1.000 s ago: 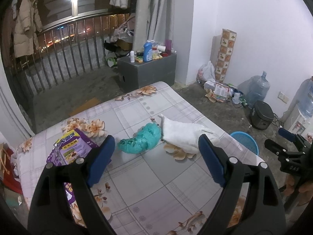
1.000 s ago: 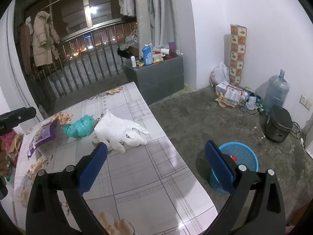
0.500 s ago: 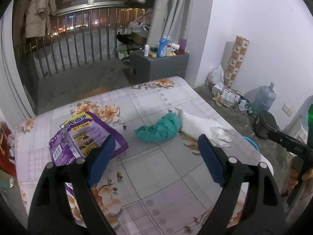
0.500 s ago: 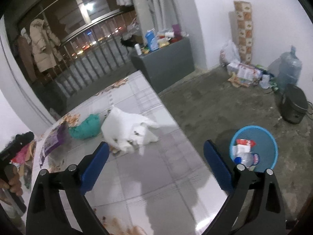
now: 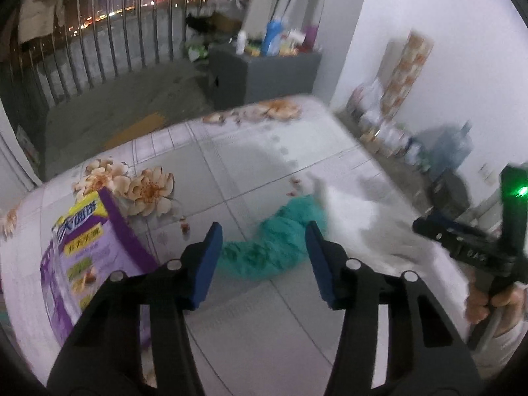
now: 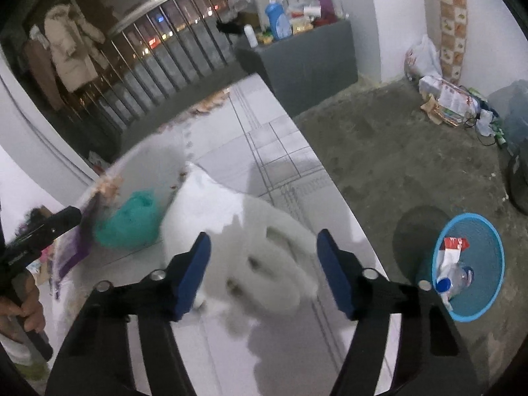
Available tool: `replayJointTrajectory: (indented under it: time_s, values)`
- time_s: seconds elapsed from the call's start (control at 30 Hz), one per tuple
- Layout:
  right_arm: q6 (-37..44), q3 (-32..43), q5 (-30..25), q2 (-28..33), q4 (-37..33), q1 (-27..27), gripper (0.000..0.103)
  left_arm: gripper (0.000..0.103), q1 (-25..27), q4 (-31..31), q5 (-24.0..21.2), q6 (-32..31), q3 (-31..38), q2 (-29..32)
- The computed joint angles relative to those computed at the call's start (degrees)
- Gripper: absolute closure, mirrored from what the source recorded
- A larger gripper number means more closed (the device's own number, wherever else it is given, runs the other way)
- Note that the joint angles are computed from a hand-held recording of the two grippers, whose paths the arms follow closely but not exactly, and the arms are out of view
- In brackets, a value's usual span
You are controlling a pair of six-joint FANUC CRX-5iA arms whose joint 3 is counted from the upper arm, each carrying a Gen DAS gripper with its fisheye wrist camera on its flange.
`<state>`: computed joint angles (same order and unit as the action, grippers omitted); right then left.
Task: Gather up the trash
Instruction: 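Grasp the white glove with the right tool while the left tool grasps the green bag, then lift the green bag with the left tool toward the right tool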
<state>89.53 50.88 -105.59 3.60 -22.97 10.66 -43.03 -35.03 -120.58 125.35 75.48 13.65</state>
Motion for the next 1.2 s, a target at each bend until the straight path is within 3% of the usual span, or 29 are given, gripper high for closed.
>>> replayJointTrajectory:
  time_s: [0.1,0.17,0.23,0.33,0.47,0.73,1.03,1.2]
  values:
    - [2.2,-1.6,0.5,1.6,4.2,3.8,0.051,0.055,4.3,3.6,-2.7,-2.3,0.6,2.7]
    - [6.5,-5.7,4.6,-0.3,9.9,7.5,0.054,0.055,4.7,3.8,-1.1,-1.6,-1.1,2.4]
    - [8.2,-7.0,5.3,-1.0,13.1,9.2,0.064,0.056,4.9,4.4,-2.6,-1.7,1.4,3.8]
    - [9.1,-6.2,2.7,-1.1,12.5,8.9,0.082,0.056,4.5,5.9,-3.7,-0.8,3.2,4.9]
    - [10.5,-7.9,1.0,-3.1,11.2,7.9,0.094,0.059,5.9,14.8,0.8,5.8,-4.0,1.3]
    - [9.0,-6.0,-7.7,-4.8,-0.8,-1.4,0.097,0.076,2.1,19.4,5.9,12.7,-12.6,-2.2]
    - [5.7,-7.3,-14.0,-7.7,-10.8,-10.0,0.097,0.080,-0.5,20.3,10.5,15.9,-17.5,-4.9]
    - [4.7,-8.0,-16.5,-8.8,-14.6,-13.4,0.097,0.082,-3.1,18.8,9.8,15.5,-17.4,-4.9]
